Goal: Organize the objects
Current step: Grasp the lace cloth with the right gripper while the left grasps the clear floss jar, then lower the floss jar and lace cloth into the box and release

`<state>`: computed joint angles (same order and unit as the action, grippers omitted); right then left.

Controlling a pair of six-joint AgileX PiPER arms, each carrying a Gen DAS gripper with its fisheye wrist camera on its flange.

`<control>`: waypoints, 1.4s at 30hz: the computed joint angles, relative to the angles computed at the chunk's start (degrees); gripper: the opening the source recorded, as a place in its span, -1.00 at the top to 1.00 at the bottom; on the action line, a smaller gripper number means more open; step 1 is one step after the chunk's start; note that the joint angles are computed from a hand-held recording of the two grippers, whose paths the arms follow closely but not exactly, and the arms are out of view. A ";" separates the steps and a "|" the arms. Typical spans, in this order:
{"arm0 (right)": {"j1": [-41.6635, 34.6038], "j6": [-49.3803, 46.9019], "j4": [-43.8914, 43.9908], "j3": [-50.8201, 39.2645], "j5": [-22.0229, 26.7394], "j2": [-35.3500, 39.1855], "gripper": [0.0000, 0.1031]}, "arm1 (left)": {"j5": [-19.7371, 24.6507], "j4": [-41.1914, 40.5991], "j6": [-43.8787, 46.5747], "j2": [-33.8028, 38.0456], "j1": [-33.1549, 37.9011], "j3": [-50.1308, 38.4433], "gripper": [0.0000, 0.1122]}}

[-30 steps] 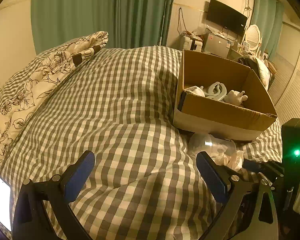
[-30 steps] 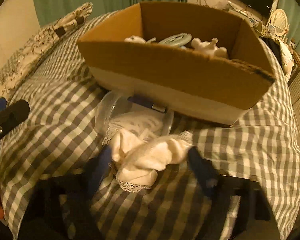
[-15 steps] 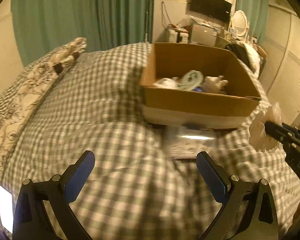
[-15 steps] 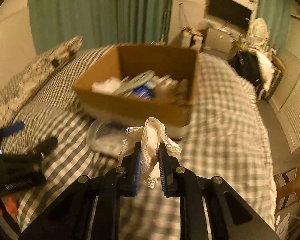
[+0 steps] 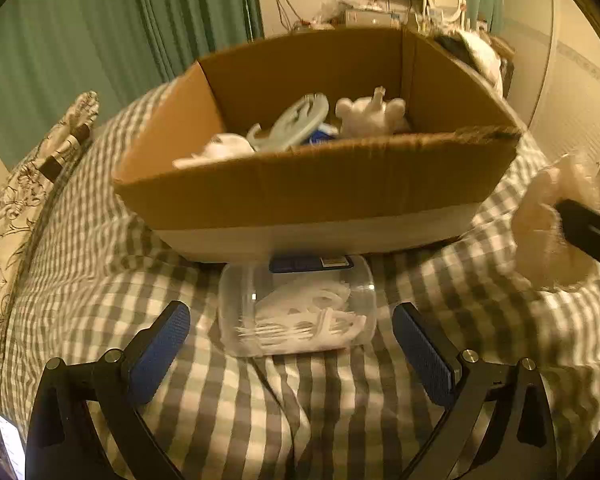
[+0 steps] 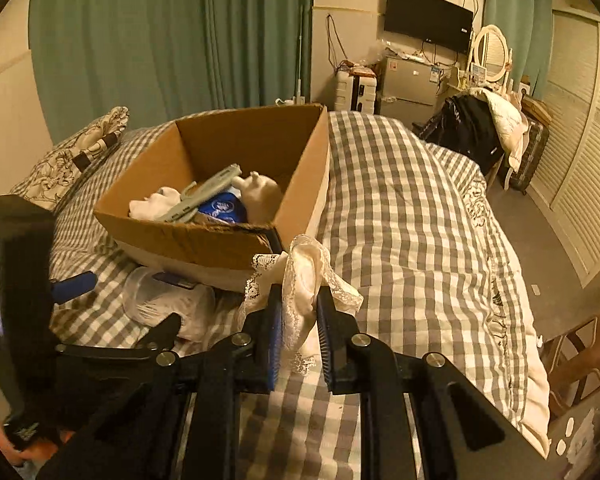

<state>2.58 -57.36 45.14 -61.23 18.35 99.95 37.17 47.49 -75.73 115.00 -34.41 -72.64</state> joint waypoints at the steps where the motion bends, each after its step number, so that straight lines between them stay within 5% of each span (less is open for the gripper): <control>1: -0.08 -1.19 1.24 -0.07 0.09 0.42 0.70 | -0.12 -0.98 0.97 0.84 0.49 -0.75 -0.84; 14: 0.43 -6.24 6.29 1.75 -0.96 0.77 0.70 | -2.08 -5.08 5.65 3.94 2.90 -3.49 -0.62; 23: 1.14 -3.16 3.10 5.00 -1.97 -4.58 0.70 | -4.54 -2.39 0.47 -6.66 1.05 5.70 -0.62; 32: 1.88 1.82 -1.94 9.73 -0.28 -16.05 0.70 | 1.15 5.01 -8.48 -22.33 -5.09 13.09 -0.62; 42: 3.96 10.36 -10.47 7.46 3.07 -26.02 0.70 | 9.49 8.45 -4.67 -31.55 -7.26 10.29 -0.62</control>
<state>6.54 -46.99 34.66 -53.77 21.42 73.93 46.66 55.94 -80.40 83.45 -41.67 -62.35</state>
